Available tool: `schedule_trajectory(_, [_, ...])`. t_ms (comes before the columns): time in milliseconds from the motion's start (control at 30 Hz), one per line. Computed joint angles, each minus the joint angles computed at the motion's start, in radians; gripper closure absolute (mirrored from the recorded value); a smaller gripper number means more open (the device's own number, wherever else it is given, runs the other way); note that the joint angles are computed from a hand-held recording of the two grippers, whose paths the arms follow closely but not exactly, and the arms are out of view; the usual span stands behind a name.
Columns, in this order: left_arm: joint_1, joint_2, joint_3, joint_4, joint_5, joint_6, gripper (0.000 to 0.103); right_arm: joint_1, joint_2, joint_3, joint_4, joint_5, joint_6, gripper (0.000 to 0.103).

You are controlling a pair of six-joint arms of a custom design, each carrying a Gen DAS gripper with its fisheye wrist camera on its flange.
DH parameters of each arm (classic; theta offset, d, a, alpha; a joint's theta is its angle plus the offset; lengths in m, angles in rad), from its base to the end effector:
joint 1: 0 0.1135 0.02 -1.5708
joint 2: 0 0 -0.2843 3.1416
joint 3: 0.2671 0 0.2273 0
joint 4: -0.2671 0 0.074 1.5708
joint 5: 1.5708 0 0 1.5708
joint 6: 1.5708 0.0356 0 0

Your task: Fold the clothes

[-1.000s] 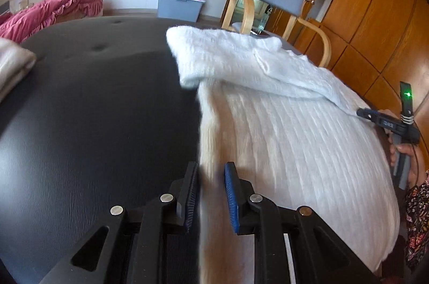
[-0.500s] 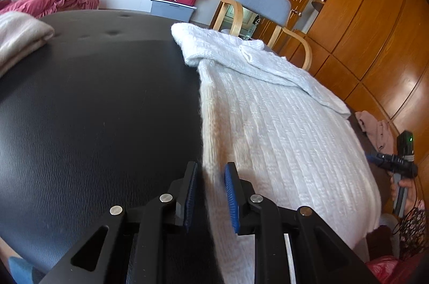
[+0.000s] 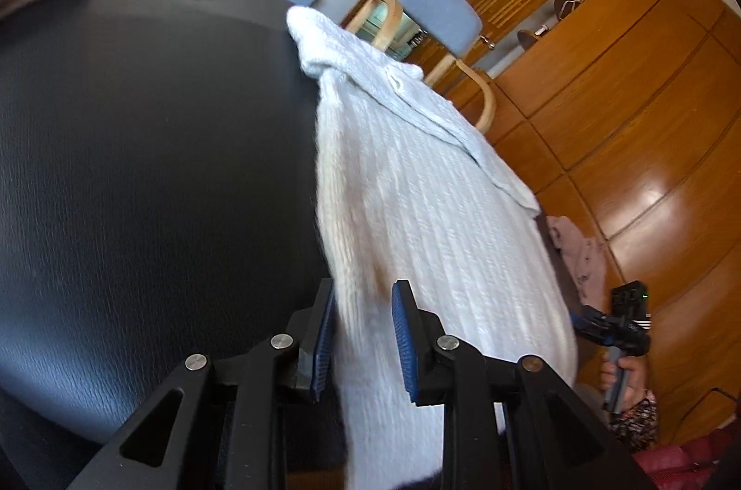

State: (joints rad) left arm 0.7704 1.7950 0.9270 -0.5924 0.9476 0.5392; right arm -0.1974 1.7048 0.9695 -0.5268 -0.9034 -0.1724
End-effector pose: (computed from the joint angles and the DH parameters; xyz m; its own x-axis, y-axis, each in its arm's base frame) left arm 0.2219 0.1750 0.1680 -0.7878 -0.3469 -0.5089 0.0725 0.7683 -0.6360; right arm 0.2899 -0.0295 0.2012 -0.9011 0.0719 -0.4277 -0.2712 0.6761 0.6851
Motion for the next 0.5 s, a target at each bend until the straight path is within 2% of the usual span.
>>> schedule_trajectory(100, [0.003,0.011,0.014,-0.072,0.009,0.069,0.080,-0.012,0.016,0.000,-0.085,-0.050,-0.072,0.053])
schedule_trajectory(200, [-0.008,-0.007,-0.005,-0.058,0.002,0.069,0.081,-0.007,0.030,-0.008,-0.126,-0.081,-0.105,0.062])
schedule_trajectory(367, [-0.016,-0.030,-0.031,-0.066,-0.003,0.116,0.082,0.020,0.056,-0.007,-0.181,-0.123,-0.169,0.063])
schedule_trajectory(467, [-0.023,-0.050,-0.045,-0.064,-0.020,0.130,0.082,0.060,0.039,-0.018,-0.134,-0.104,-0.130,0.065])
schedule_trajectory(500, [-0.025,-0.062,-0.052,-0.057,-0.034,0.131,0.082,0.078,0.032,-0.020,-0.113,-0.084,-0.105,0.076])
